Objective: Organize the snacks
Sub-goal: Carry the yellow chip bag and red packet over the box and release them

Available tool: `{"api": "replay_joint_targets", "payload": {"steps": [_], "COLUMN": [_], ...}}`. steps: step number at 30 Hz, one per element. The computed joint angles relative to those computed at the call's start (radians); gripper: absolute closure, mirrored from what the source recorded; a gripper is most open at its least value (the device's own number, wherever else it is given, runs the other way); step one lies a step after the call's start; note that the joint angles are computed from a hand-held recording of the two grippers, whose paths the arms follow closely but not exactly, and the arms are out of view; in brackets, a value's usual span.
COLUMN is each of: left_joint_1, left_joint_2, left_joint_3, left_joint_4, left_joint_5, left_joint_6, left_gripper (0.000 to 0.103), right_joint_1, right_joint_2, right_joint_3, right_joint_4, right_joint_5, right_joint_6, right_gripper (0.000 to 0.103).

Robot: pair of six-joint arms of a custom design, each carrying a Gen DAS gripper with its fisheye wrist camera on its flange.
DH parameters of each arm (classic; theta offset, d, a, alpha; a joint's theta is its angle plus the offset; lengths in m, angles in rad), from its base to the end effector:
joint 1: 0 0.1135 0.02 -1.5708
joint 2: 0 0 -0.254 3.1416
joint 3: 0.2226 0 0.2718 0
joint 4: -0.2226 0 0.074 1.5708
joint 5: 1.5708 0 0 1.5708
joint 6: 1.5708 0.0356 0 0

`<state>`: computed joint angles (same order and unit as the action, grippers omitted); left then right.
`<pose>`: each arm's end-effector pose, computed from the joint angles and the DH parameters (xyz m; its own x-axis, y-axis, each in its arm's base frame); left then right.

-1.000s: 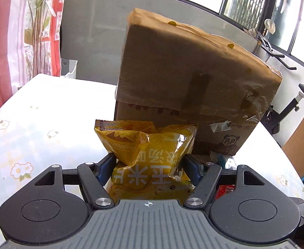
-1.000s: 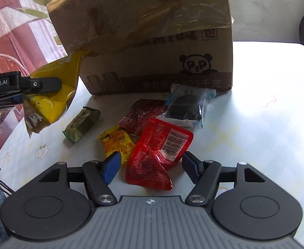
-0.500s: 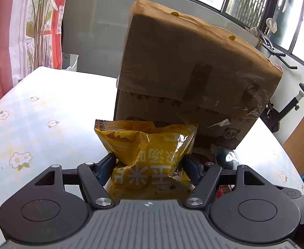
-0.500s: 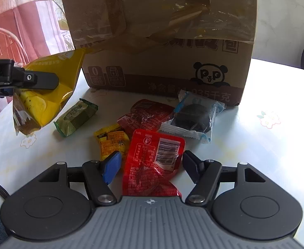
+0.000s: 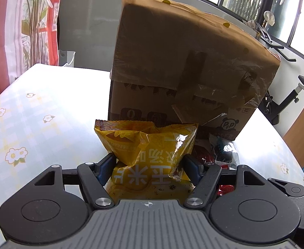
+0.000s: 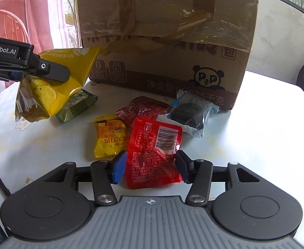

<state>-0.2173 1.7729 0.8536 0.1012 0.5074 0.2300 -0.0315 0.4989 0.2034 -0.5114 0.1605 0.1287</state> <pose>0.3393 -0.0926 0.1112 -0.5770 0.3315 -0.7465 0.6618 0.7254 -0.1895 0.1433 -0.0102 0.1364 -0.6976 0.1488 -0.7008 0.2331 0.9721 -0.0257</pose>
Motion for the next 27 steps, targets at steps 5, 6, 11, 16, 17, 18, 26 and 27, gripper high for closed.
{"api": "replay_joint_targets", "payload": {"steps": [5, 6, 11, 16, 17, 18, 26, 27], "left_joint_1": [0.001, 0.002, 0.008, 0.009, 0.008, 0.009, 0.012, 0.010], "left_joint_2": [-0.010, -0.013, -0.025, -0.035, -0.036, -0.033, -0.019, -0.017], "left_joint_3": [-0.016, -0.019, -0.028, -0.038, -0.038, -0.035, -0.021, -0.020], "left_joint_4": [0.009, 0.012, 0.018, 0.019, 0.018, 0.013, 0.008, 0.008], "left_joint_5": [0.001, 0.001, 0.000, 0.000, 0.000, 0.002, 0.006, 0.006], "left_joint_6": [0.004, 0.002, -0.004, -0.009, -0.007, -0.006, -0.003, -0.003], "left_gripper": [0.030, 0.030, 0.030, 0.030, 0.030, 0.030, 0.030, 0.030], "right_joint_1": [0.007, -0.002, 0.005, 0.005, 0.009, 0.020, 0.043, 0.041], "right_joint_2": [-0.027, -0.037, -0.142, -0.145, -0.143, -0.129, -0.064, -0.052], "right_joint_3": [-0.009, -0.007, -0.002, 0.012, 0.012, 0.017, 0.014, 0.014], "right_joint_4": [-0.012, -0.022, -0.093, -0.120, -0.121, -0.118, -0.095, -0.088], "right_joint_5": [-0.002, -0.019, -0.048, -0.053, -0.048, -0.036, 0.034, 0.042], "right_joint_6": [0.016, 0.024, 0.075, 0.067, 0.069, 0.069, 0.080, 0.079], "right_gripper": [0.051, 0.052, 0.065, 0.066, 0.065, 0.064, 0.048, 0.044]}}
